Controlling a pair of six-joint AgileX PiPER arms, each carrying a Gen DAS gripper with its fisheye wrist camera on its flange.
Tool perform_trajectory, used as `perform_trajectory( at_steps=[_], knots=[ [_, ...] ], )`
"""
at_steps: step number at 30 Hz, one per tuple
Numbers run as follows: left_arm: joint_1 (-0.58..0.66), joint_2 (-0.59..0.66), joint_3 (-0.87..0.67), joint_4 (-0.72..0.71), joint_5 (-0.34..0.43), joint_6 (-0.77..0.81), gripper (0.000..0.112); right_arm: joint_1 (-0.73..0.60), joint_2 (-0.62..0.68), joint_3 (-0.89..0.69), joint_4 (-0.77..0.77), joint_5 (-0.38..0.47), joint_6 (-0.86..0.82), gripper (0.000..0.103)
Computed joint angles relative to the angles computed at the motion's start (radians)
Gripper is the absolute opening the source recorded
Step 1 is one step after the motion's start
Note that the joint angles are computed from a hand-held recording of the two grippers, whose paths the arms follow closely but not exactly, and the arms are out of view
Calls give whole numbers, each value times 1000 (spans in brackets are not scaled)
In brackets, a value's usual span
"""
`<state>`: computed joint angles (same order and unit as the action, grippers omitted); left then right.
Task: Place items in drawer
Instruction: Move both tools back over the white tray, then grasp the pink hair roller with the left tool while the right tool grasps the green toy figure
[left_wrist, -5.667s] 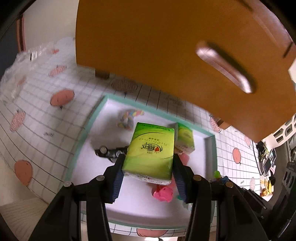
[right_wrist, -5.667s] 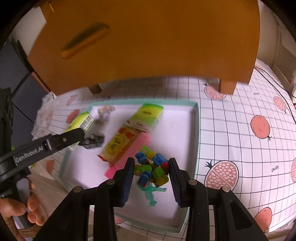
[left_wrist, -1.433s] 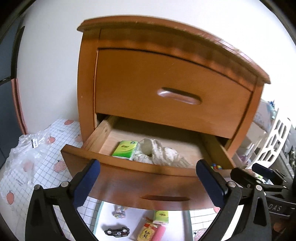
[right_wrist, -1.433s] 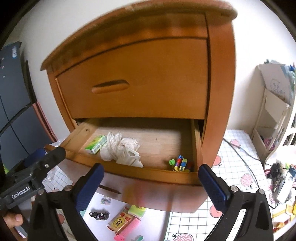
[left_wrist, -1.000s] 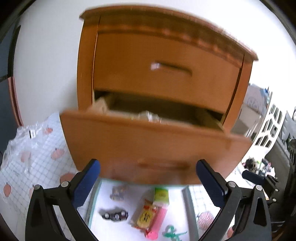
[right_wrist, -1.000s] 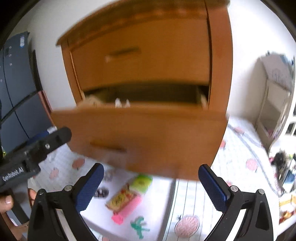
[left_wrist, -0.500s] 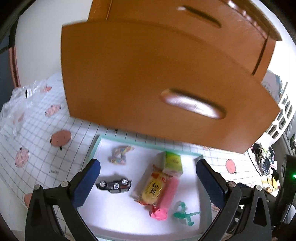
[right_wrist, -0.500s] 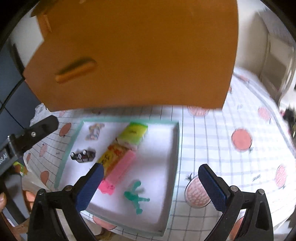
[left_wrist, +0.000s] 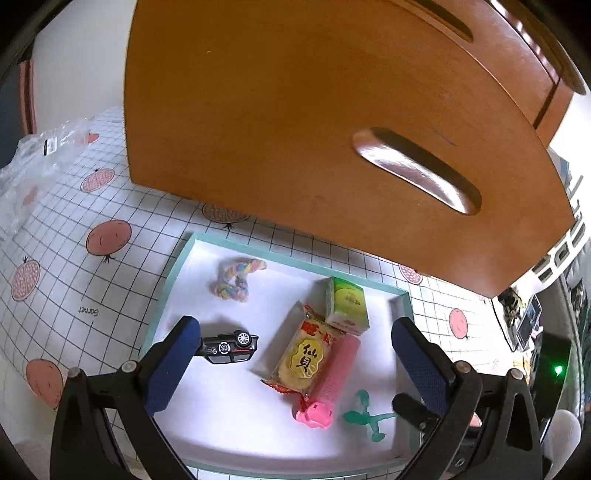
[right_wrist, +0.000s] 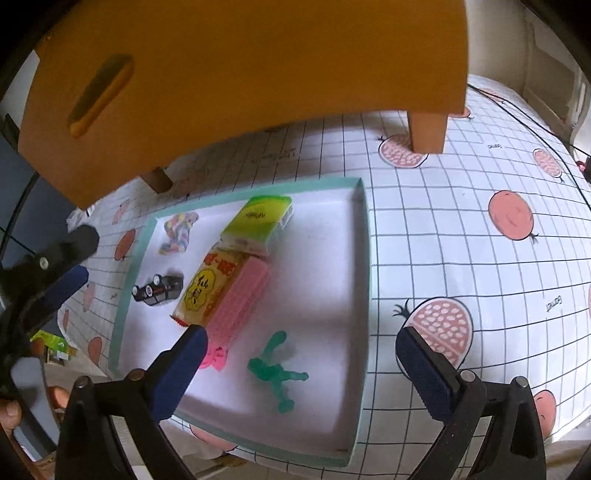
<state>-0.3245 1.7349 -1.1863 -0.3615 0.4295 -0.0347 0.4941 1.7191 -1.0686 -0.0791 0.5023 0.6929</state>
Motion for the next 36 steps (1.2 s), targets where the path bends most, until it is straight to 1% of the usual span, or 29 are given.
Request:
perform_trajectory(
  at_steps=[2, 4, 6, 10, 13, 15, 17, 20, 23, 25, 29, 31, 32, 35, 36],
  knots=[
    [-2, 1, 6, 20, -18, -27, 103, 10, 18, -13, -7, 12, -4, 103],
    [-3, 3, 11, 38, -28, -55, 103, 14, 29, -22, 22, 17, -40, 103],
    [-6, 11, 5, 70, -22, -86, 103, 23, 41, -32, 48, 21, -76, 103],
    [-8, 48, -29, 72, 42, -75, 103, 44, 72, -59, 73, 47, -133, 103],
    [-28, 79, -64, 158, 105, -130, 103, 63, 93, -79, 55, 79, -141, 103],
    [-35, 95, -78, 184, 134, -146, 103, 69, 104, -84, 50, 92, -146, 102],
    [-38, 103, -83, 182, 150, -147, 103, 77, 115, -92, 31, 106, -141, 102],
    [-34, 127, -104, 150, 196, -124, 103, 96, 131, -108, -10, 129, -128, 101],
    [-34, 151, -121, 131, 231, -105, 103, 101, 144, -119, -20, 145, -132, 94],
    [-37, 159, -126, 111, 243, -82, 103, 110, 148, -123, -52, 152, -119, 89],
    [-55, 177, -140, 95, 275, -45, 103, 114, 167, -138, -42, 164, -139, 83],
    [-69, 190, -147, 105, 288, -41, 100, 113, 175, -142, -45, 173, -140, 74],
    [-73, 197, -151, 99, 295, -31, 100, 116, 174, -142, -63, 176, -127, 73],
    [-82, 208, -158, 94, 303, -18, 98, 111, 168, -141, -69, 177, -123, 62],
    [-86, 210, -158, 93, 303, -12, 96, 109, 165, -140, -69, 178, -123, 57]
  ],
)
